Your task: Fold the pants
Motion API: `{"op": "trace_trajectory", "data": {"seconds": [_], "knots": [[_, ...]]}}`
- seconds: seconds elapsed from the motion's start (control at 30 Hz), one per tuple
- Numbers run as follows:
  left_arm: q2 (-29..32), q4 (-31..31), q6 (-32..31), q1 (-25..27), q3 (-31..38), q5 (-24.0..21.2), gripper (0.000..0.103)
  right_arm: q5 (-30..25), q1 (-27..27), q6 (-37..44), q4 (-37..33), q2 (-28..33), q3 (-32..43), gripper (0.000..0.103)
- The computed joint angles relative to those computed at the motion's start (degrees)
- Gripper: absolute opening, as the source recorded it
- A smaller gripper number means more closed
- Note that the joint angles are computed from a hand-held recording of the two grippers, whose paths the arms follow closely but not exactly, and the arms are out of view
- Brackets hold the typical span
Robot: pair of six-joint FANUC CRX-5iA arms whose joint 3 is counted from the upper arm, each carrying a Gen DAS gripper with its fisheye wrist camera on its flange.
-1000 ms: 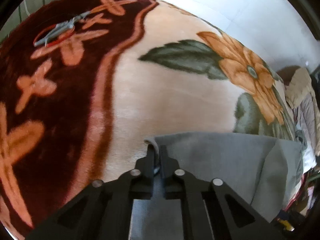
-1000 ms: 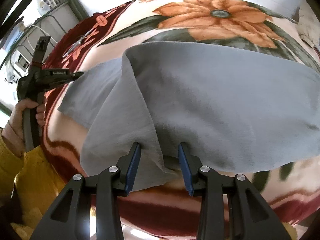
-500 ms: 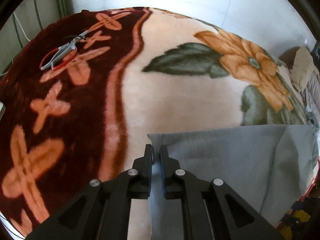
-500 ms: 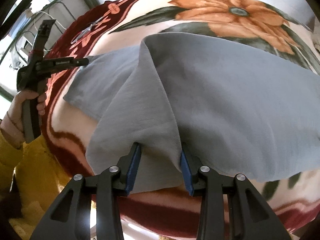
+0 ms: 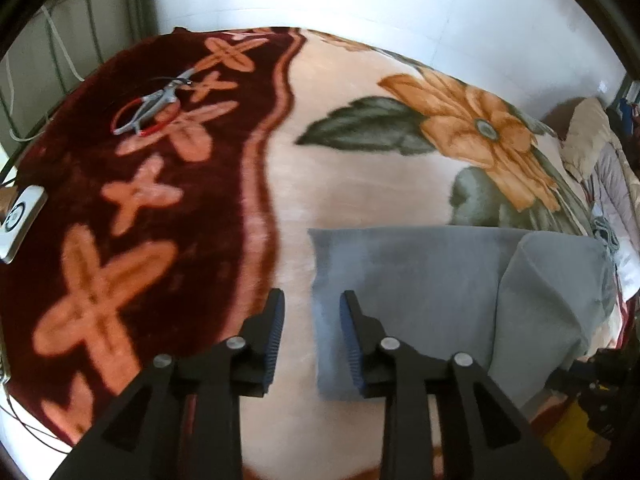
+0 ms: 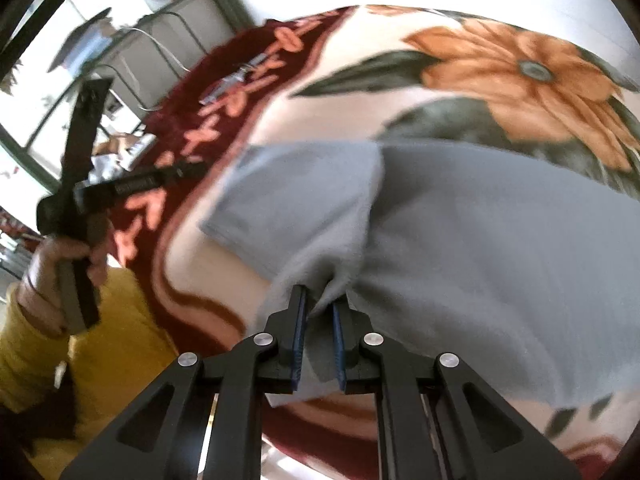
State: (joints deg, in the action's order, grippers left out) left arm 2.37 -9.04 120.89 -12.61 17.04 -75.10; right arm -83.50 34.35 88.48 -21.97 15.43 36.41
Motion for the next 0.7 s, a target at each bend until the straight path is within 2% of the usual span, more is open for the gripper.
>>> {"op": "trace_trajectory", "data": {"seconds": [0.13, 0.37, 0.47, 0.7], "knots": [[-1.89, 2.80, 0.36, 1.60, -2.82, 1.68, 0.030, -0.99, 0.70, 0.75, -1.96, 3.48, 5.96, 0.008], [-3.31, 6.17, -1.57, 3.20, -5.97, 4.27, 0.030, -3.61, 4.27, 0.77, -2.66, 12.53, 18.48, 0.007], [-3.47, 7.75, -2.27, 3.78, -6.89, 5.08, 0.030, -3.92, 5.40, -0.15, -2.68, 14.74, 21.21, 0.007], [-3.01, 9.59, -3.02, 3.78, -7.21, 6.12, 0.030, -3.56, 5.20, -2.11, 0.40, 14.16, 21.08, 0.020]]}}
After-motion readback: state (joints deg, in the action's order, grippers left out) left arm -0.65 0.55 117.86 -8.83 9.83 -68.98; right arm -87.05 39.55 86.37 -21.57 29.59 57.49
